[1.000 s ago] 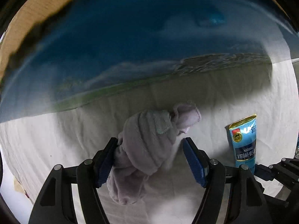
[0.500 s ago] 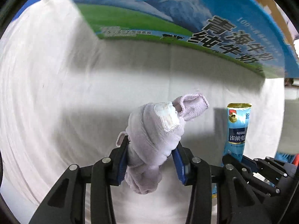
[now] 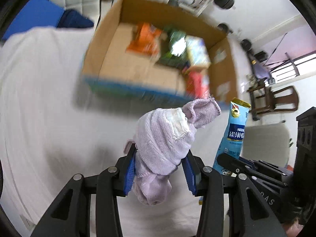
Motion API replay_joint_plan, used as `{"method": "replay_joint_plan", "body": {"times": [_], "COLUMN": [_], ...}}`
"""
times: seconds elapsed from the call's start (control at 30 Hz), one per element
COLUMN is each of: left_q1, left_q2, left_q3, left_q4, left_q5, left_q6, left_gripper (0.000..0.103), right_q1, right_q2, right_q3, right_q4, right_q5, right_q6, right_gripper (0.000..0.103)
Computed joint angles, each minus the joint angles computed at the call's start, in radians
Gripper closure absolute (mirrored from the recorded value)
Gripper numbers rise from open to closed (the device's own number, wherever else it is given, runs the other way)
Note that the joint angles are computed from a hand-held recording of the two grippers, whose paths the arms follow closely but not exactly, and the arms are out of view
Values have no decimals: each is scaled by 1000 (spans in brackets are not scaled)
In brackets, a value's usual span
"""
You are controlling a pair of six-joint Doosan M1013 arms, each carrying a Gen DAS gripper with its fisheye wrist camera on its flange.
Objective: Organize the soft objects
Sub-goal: 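Place the pouch and cloth into the cardboard box and open both grippers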
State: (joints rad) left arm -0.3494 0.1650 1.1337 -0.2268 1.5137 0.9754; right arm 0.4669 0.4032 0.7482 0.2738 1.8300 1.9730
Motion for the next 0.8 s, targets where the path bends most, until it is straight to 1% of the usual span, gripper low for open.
{"method": "replay_joint_plan", "body": {"times": [0.03, 0.07, 0.1, 0.13, 0.17, 0.2, 0.23, 0.27, 0.3, 0.33, 0.4, 0.43, 0.47, 0.5, 0.53, 0.57, 0.63, 0.67, 0.7, 0.8], "left_q1": [-4, 3, 10, 16, 36, 34, 39, 46, 52, 64, 90, 99, 110, 119, 127, 136, 147, 149, 152, 154], "left_q2": [25, 32, 57, 79, 108, 129, 149, 167, 183, 198, 217, 232, 237, 247, 253, 263, 276, 284, 294, 310], "left_q3": [-39, -59, -95, -135, -178, -192, -215, -244, -252, -269, -287, -294, -303, -305, -311, -310, -309, -312, -315, -313], "left_q4": [4, 10, 18, 30, 31, 38, 40, 40, 35, 28, -4, -15, -26, -40, -50, -70, -91, -94, -96, -96], "left_q5": [-2, -2, -6, -3, 3, -12, -9, 3, -3, 6, 33, 39, 61, 66, 77, 82, 97, 103, 115, 132], "left_q6": [-2, 7, 14, 17, 28, 22, 21, 22, 23, 20, 13, 5, 2, -5, -13, -20, -22, -21, -19, -11], "left_gripper": [63, 63, 63, 63, 63, 63, 63, 63, 63, 63, 63, 63, 63, 63, 63, 63, 63, 63, 63, 63], "right_q1": [-5, -11, -16, -17, -21, -23, -25, -27, -25, -24, -25, -26, -28, -30, -30, -31, -30, -31, -33, -34], "right_q2": [10, 32, 57, 72, 110, 144, 162, 170, 202, 216, 293, 312, 320, 344, 352, 344, 349, 329, 327, 335], "right_q3": [-36, -94, -153, -189, -267, -334, -367, -377, -430, -449, -563, -588, -570, -595, -594, -558, -522, -466, -432, -404], "right_q4": [5, 10, 13, 14, 15, 12, 12, 11, -3, -13, -14, -12, -13, -18, -20, -21, -18, -16, -8, 6], "right_q5": [-10, -12, 1, -5, -6, 3, -2, -14, -12, -15, 21, 24, 14, 20, 18, -4, -25, -52, -72, -83], "right_q6": [10, 22, 30, 46, 67, 89, 107, 123, 147, 159, 206, 225, 232, 244, 255, 262, 283, 285, 296, 319], "right_gripper": [89, 89, 89, 89, 89, 89, 89, 89, 89, 89, 89, 89, 89, 89, 89, 89, 89, 89, 89, 89]}}
